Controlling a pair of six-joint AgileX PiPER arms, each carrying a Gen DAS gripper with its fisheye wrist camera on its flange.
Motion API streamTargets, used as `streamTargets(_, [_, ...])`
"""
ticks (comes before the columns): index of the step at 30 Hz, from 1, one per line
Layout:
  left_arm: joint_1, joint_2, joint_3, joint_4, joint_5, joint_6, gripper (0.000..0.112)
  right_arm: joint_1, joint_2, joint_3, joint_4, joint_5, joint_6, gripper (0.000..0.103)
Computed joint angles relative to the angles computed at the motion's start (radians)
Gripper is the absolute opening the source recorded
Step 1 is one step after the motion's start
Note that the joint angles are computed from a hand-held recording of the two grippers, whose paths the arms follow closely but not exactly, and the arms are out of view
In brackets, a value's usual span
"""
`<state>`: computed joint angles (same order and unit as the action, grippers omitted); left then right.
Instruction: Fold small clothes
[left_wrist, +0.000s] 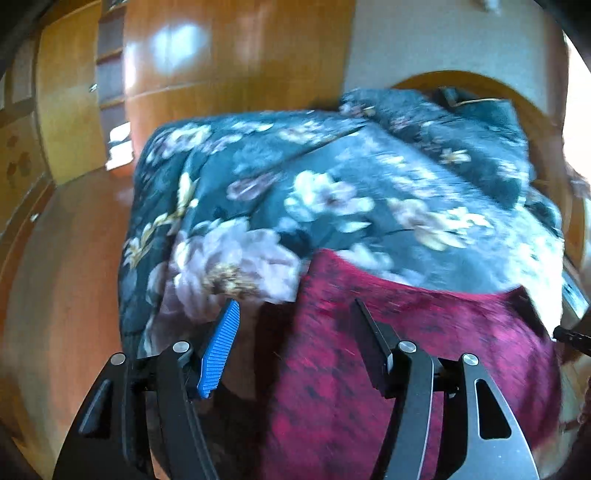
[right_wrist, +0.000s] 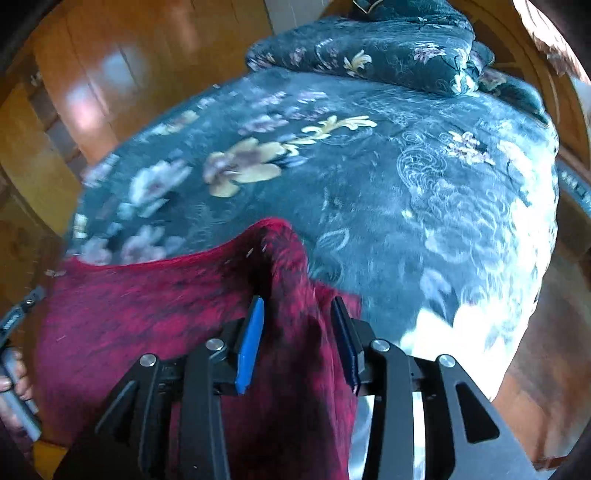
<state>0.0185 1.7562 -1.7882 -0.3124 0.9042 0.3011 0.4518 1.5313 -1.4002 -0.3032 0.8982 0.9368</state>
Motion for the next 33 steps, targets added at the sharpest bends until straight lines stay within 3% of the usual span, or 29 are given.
streamTargets(3, [-0.019,-0.085,0.099,-0.098,0.008,0.098,0.061,0.002,-0.176,0.184,0.135,-0.108,-0.058,0.043])
streamTargets(6, [-0.095,-0.151,0.184,-0.129,0.022,0.165,0.061,0.028,-0.363,0.391,0.283,-0.201,-0.123,0.057])
streamTargets(8, [-0.16,-0.176,0.227,-0.143,0.031,0.191,0.061,0.077,-0.448,0.493,0.276,-0.227,-0.073,0.064])
streamTargets(13, [-0.336,-0.185,0.276,-0.04,0.003,0.123,0.061,0.155,-0.512,0.655,0.324,-0.331,-0.05,0.063])
streamTargets(15, [-0.38,-0.17,0.274,0.011,-0.003,0.079,0.061,0.151,-0.494,0.679,0.376,-0.382,-0.102,0.054])
streamTargets(17, [-0.41,-0.152,0.276,0.073,-0.014,0.033,0.061,0.15,-0.474,0.676,0.405,-0.388,-0.157,0.019])
streamTargets(20, [-0.42,-0.097,0.256,0.145,0.018,-0.029,0.061,0.139,-0.517,0.681,0.421,-0.368,-0.199,0.013])
streamTargets(22, [-0.403,-0.069,0.264,0.123,0.027,-0.036,0.061,0.156,-0.557,0.687,0.361,-0.334,-0.157,0.011])
streamTargets(24, [-0.423,-0.077,0.301,0.156,-0.018,-0.066,0.062,0.167,-0.54,0.707,0.331,-0.31,-0.124,0.011])
streamTargets(26, [-0.442,-0.091,0.311,0.189,-0.027,-0.085,0.062,0.17,-0.49,0.742,0.341,-0.351,-0.105,0.011])
streamTargets(28, [-0.419,-0.115,0.314,0.136,-0.009,-0.043,0.062,0.18,-0.46,0.758,0.329,-0.391,-0.06,0.011])
streamTargets(30, [-0.357,-0.16,0.339,0.038,-0.001,0.016,0.062,0.2,-0.45,0.74,0.279,-0.377,-0.007,0.012])
streamTargets(31, [-0.33,-0.177,0.353,0.002,0.001,0.037,0.062,0.221,-0.46,0.728,0.24,-0.357,0.038,0.016])
streamTargets(33, [-0.228,-0.237,0.396,-0.096,0.017,0.101,0.065,0.272,-0.479,0.698,0.133,-0.303,0.166,0.034])
